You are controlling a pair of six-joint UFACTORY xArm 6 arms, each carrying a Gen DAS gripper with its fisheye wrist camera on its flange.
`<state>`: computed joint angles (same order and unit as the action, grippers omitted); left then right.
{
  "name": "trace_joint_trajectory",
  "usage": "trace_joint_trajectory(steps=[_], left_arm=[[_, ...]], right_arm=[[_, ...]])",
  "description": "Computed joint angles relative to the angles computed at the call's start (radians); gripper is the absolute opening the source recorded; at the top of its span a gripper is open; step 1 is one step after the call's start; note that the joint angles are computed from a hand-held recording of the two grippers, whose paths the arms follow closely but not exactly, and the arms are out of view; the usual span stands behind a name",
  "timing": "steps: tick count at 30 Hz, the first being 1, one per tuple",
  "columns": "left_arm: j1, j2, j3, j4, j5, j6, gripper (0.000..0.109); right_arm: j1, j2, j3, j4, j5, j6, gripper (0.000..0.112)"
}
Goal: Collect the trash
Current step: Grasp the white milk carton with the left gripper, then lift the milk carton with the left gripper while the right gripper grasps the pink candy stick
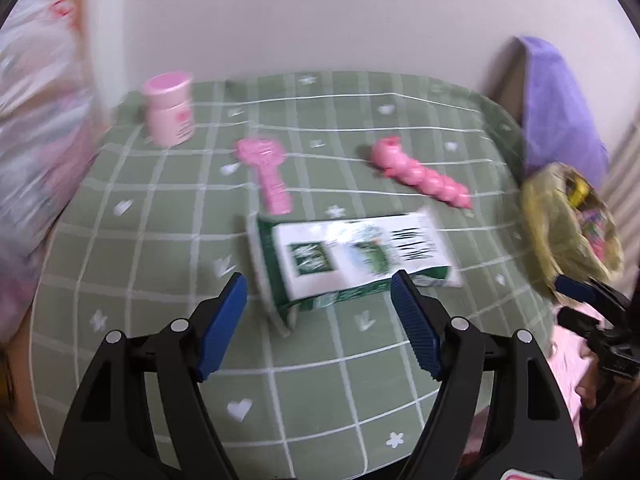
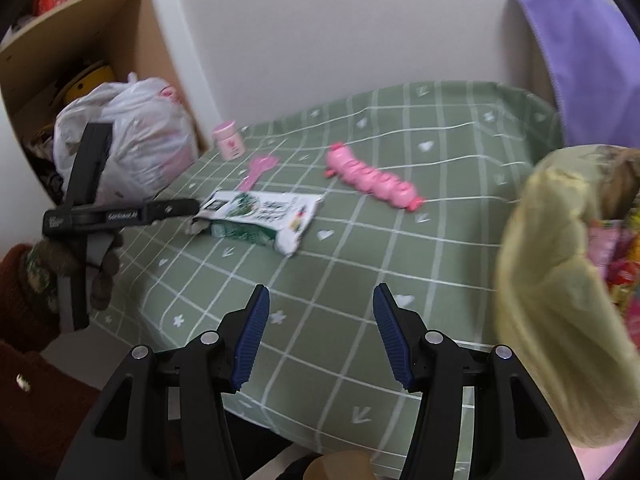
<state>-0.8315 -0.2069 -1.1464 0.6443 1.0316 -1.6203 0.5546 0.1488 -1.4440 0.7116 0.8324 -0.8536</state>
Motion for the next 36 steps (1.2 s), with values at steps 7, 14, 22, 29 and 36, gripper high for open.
trace_joint_trajectory(steps=[7,14,22,29,36], left_arm=[[0.135,0.072,-0.054,-0.098,-0.166,0.383,0.07],[0.246,0.028,0.076,-0.384,-0.395,0.486,0.07],[0.133,0.101,-0.013,-0.44,-0.299,0.593,0.071],[0.117,0.228,-0.185,-0.34,-0.132,0.513,0.07],[0.155,0.301,-0.269,-0.414,-0.101,0.512,0.057]], right_arm=[[0.034,0.036,-0.022,-0.126,-0.029,0.143,0.051],[0.019,0.0,0.017,-0.144,-0.064,0.15,0.051],[-0.026,-0.021,0.063,-0.104,-0.105,0.173,0.051],[-0.029,-0.042,0.088,-0.087,-0.106,0.159,0.051],[-0.01,-0.058,0.105,-0.025,-0.186,0.13,0.051]])
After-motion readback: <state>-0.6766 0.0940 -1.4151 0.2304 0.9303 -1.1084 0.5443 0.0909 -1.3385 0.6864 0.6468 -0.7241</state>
